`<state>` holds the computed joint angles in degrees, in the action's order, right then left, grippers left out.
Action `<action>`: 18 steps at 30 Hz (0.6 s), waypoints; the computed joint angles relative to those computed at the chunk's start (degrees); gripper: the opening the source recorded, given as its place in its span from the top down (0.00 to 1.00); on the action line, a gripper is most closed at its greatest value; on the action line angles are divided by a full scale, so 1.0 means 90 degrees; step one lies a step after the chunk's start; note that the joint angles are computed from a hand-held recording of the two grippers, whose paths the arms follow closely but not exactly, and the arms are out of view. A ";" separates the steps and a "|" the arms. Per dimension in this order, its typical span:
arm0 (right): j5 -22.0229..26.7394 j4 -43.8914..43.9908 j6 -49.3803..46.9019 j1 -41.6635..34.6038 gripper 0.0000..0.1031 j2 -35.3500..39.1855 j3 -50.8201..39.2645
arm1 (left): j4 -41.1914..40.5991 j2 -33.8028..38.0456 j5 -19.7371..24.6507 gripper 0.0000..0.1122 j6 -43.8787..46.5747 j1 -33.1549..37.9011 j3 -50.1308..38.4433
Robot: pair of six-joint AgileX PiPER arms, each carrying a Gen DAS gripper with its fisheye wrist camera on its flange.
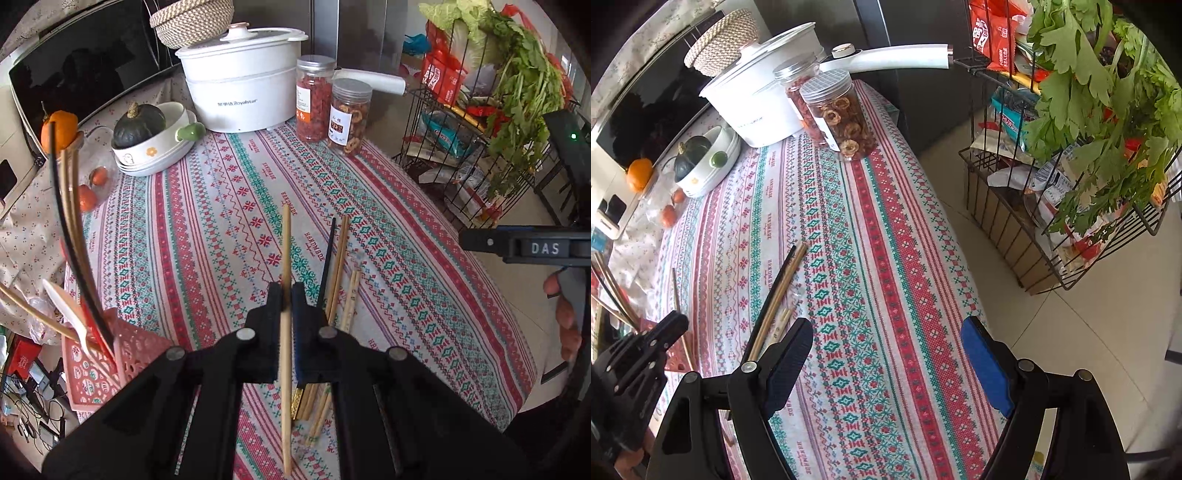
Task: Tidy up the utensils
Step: 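Grasp a bamboo chopstick with the right tool while the left tool holds its chopstick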
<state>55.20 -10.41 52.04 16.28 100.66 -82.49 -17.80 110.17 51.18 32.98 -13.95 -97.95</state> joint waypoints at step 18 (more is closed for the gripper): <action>0.0458 -0.0123 0.0377 0.0689 0.19 0.1207 -0.1477 | -0.2907 -0.0994 0.1013 0.94 0.2486 0.2525 0.0797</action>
